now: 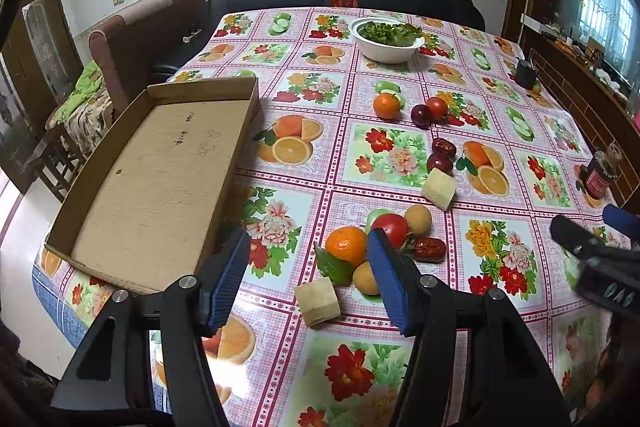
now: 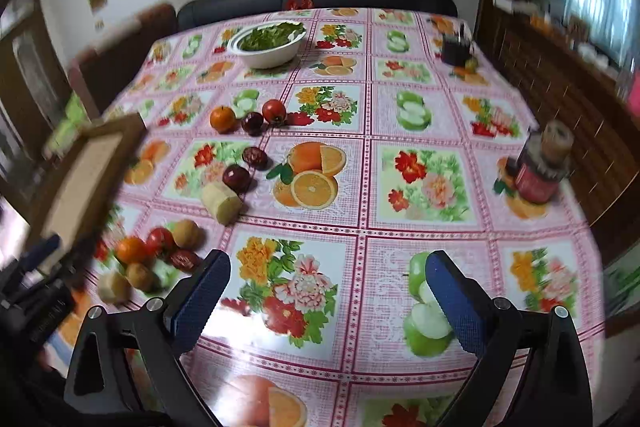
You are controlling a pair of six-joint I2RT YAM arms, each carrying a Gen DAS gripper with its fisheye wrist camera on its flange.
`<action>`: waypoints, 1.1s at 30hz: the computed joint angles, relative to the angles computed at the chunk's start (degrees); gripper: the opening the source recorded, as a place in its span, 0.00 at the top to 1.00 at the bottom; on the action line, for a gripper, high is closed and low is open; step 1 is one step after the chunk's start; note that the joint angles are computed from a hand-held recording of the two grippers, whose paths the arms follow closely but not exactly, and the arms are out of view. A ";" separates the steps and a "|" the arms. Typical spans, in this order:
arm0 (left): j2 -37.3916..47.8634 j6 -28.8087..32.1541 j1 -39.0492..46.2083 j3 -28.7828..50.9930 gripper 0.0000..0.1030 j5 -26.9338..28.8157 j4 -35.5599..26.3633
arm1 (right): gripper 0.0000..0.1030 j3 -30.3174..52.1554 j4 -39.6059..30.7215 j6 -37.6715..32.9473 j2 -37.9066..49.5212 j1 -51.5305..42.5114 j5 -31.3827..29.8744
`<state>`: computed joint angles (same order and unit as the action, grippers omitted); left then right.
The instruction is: Organize fruits
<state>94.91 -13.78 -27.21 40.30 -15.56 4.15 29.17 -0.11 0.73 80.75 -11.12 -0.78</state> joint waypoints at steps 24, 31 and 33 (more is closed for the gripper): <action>0.41 -0.99 1.97 -0.80 0.42 0.69 -1.05 | 0.04 -3.43 5.85 1.81 -2.26 12.88 25.22; 0.52 -1.02 1.58 -1.00 0.42 1.01 -0.81 | 0.04 -3.36 5.79 2.06 -2.51 12.94 25.45; 0.52 -0.92 1.70 -0.95 0.42 1.37 -0.94 | 0.04 -3.30 5.89 2.10 -2.32 13.02 25.58</action>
<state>95.44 -14.70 -25.51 39.35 -14.19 3.21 25.86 5.78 2.83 78.43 1.90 24.80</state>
